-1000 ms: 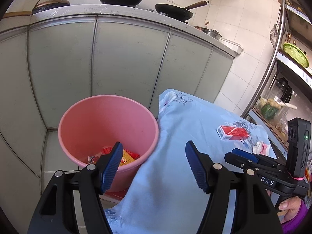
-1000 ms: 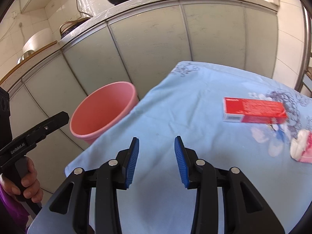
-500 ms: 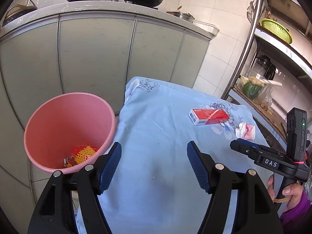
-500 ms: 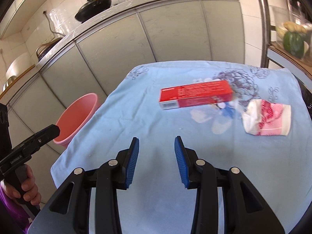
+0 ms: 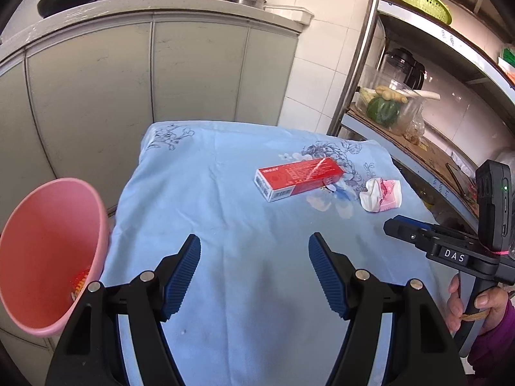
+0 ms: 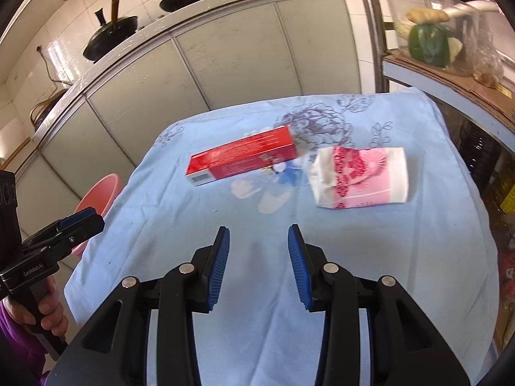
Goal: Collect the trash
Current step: 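Move both tools back over the table toward the red box, then grasp red toothpaste box with left tool while right tool grasps pink paper cup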
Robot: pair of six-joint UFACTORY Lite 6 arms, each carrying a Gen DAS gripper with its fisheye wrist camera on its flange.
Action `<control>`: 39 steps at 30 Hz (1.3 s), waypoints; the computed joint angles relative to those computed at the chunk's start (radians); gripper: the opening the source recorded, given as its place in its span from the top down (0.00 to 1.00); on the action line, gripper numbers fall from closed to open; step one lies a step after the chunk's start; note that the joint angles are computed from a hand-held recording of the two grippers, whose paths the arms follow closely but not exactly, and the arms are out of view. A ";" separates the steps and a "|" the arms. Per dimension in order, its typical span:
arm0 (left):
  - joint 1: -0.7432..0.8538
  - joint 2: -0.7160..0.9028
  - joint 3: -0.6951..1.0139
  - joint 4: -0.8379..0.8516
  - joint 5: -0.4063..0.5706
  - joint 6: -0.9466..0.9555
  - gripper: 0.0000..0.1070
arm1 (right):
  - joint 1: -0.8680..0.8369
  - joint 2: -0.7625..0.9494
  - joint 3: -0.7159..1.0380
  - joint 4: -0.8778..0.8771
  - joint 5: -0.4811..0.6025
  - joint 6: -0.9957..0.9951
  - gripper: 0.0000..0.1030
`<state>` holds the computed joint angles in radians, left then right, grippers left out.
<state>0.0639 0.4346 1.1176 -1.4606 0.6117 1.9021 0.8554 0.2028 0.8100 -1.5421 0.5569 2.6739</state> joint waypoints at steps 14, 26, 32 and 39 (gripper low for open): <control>-0.250 0.448 0.638 0.408 -0.074 -0.419 0.36 | -0.119 -0.066 -0.130 -0.205 -0.095 0.246 0.63; -0.327 0.863 1.280 0.797 0.107 -0.755 0.36 | -0.215 -0.038 -0.131 -0.333 -0.170 0.354 0.63; -0.302 0.743 1.041 0.647 0.058 -0.606 0.52 | -0.273 -0.027 -0.132 -0.436 -0.205 0.438 0.63; -0.246 0.544 0.700 0.435 -0.011 -0.405 0.54 | -0.218 -0.136 -0.198 -0.299 -0.094 0.315 0.63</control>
<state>-0.1821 0.9784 1.8178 -1.0256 0.6012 1.4970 0.6374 0.0668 0.6120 -1.8414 0.4629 2.9884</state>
